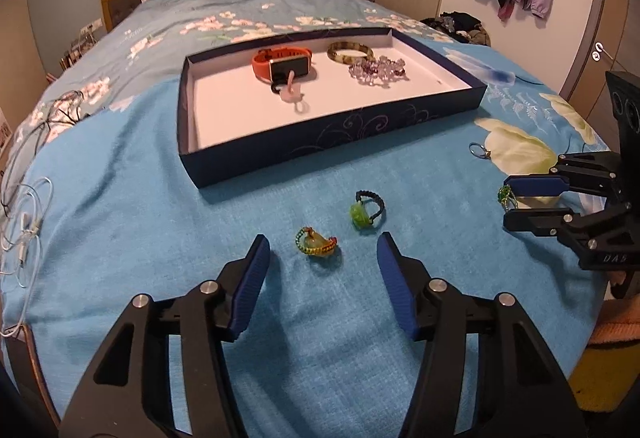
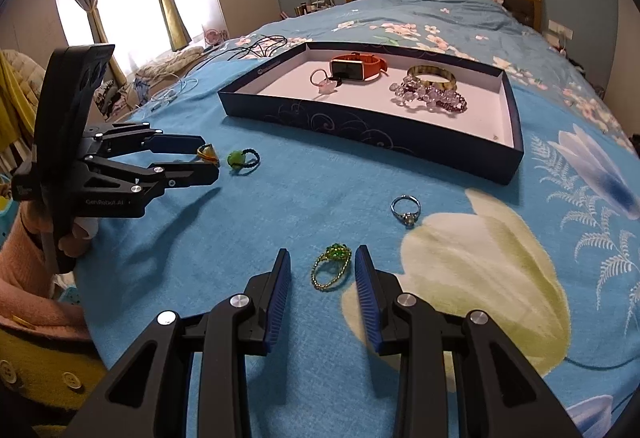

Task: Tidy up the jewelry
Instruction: 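Grasp the green-stone gold ring with the right tool while the left tool grasps the woven ring, then carry both rings into the white box and open both tools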

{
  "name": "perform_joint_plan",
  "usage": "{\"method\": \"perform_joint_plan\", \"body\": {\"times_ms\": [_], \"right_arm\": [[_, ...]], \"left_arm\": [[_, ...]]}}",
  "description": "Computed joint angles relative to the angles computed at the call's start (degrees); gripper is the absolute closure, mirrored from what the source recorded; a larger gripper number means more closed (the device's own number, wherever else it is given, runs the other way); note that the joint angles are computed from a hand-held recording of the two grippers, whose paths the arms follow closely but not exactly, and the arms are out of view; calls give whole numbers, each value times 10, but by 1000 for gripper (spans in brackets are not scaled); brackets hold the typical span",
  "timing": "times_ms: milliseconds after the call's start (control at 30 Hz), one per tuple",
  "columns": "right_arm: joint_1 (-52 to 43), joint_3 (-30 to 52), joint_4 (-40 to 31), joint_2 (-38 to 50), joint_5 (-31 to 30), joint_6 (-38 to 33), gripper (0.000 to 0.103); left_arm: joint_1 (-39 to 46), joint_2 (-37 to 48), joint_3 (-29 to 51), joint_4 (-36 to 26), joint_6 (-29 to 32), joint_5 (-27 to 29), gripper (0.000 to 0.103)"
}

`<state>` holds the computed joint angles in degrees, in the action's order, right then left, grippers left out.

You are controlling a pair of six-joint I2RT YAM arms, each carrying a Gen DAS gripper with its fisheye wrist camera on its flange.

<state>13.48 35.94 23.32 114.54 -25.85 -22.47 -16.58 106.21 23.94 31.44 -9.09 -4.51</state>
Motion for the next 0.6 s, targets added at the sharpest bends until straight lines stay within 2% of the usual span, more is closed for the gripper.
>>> {"method": "perform_joint_plan", "body": {"times_ms": [100,200,367,433,600], "right_arm": [[6,-5,9,-2,13,-2,74],[6,-9,19,-2,24,-2,81],[-2,-8,21,0,20,0,86],[-2,-7,24,2,21,2,89],[-11,-6,24,4,11,4,98]], "left_arm": [[8,6,3,3,-4,12,53],[14,11,4,7,-11,19,62],[12,13,3,9,-16,16,76],[13,11,1,9,-16,17,85],[10,10,-1,12,-24,15,86]]}}
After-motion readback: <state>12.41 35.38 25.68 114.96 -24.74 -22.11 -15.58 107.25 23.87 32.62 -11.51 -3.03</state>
